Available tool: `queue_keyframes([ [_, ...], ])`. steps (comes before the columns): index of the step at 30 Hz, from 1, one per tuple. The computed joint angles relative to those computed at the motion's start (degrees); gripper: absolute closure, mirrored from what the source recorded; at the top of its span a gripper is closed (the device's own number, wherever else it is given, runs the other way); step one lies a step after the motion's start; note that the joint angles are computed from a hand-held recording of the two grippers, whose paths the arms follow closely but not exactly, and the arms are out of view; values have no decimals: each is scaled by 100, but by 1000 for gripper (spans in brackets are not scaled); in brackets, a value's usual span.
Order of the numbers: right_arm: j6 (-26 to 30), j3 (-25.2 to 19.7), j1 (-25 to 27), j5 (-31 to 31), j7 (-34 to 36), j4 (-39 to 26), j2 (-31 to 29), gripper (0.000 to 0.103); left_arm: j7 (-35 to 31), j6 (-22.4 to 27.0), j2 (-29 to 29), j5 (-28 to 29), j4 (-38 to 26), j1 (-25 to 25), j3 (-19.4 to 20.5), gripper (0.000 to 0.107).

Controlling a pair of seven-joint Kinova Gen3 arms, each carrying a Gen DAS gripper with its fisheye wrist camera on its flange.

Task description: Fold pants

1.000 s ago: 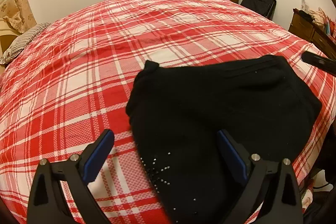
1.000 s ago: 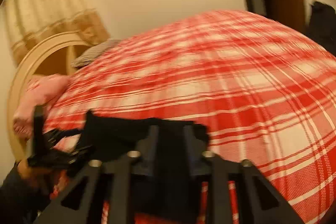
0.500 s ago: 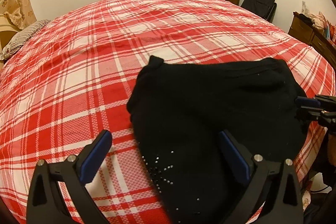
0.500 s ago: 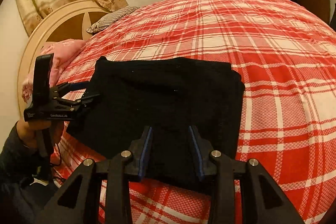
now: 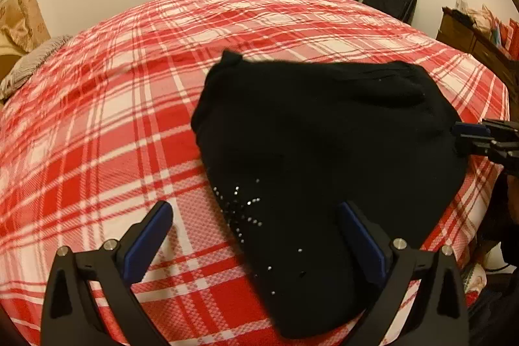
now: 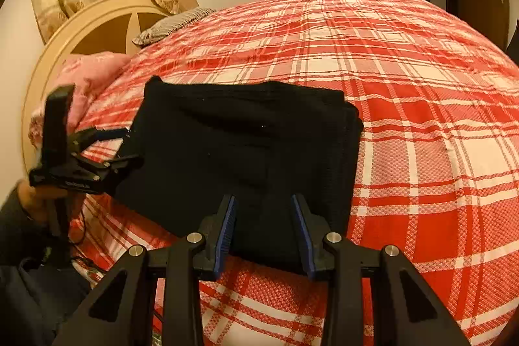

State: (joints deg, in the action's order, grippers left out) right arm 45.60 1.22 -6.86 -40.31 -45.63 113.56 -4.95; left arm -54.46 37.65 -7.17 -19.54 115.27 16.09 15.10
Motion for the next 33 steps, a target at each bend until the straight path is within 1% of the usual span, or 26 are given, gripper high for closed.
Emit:
queue_keyframes([
  [1, 107, 56, 26, -89, 24, -36, 0, 65, -40, -36, -15, 99, 0, 41, -116, 4],
  [2, 206, 104, 57, -180, 43, -74, -1, 65, -15, -29, -42, 105, -13, 25, -125, 4],
  [4, 156, 138, 118, -271, 24, -70, -108, 64, 176, -60, -207, -126, 25, -183, 85, 4],
  [5, 104, 155, 124, -320, 44, -50, -158, 62, 211, -131, -327, -190, 62, -226, 91, 4],
  [6, 54, 215, 142, -443, 84, -36, -200, 59, 172, -175, -379, -162, 70, -179, -8, 4],
  [7, 29, 241, 158, -477, 30, -55, -195, 51, 57, -216, -439, -52, 78, -237, -51, 4],
  [8, 34, 245, 175, -458, -105, -111, -148, 45, -29, -236, -461, 23, 74, -279, -89, 4],
  [10, 23, 196, 191, -365, -378, -226, -31, 45, -237, -284, -386, 198, 44, -352, -172, 4],
  [12, -171, 71, 187, -119, -747, -309, 82, 45, -241, -360, -247, 269, 37, -424, -143, 4],
  [15, -298, -9, 197, 142, -1168, -404, 294, 45, -635, -571, -143, 813, 91, -373, -328, 4],
  [16, -310, -33, 209, 234, -1296, -437, 365, 45, -742, -634, -127, 958, 113, -276, -428, 4],
  [17, -314, -47, 227, 268, -1358, -459, 422, 45, -772, -678, -103, 1011, 128, -264, -421, 4],
  [19, -247, -37, 321, 105, -1249, -453, 549, 45, -701, -644, 9, 912, 88, -315, -262, 4],
  [21, -198, -41, 433, -161, -1013, -425, 635, 45, -840, -653, 160, 1046, 50, -272, -331, 4],
  [24, -32, -40, 609, -465, -895, -432, 744, 45, -816, -712, 168, 1062, 69, -263, -361, 4],
  [26, 8, -67, 681, -531, -885, -440, 792, 45, -767, -685, 209, 976, 43, -249, -333, 4],
  [29, -22, -139, 687, -440, -960, -459, 769, 45, -853, -615, 236, 1072, -10, -214, -391, 4],
  [33, -53, -198, 683, -578, -812, -460, 816, 45, -862, -531, 288, 1070, -92, -182, -399, 4],
])
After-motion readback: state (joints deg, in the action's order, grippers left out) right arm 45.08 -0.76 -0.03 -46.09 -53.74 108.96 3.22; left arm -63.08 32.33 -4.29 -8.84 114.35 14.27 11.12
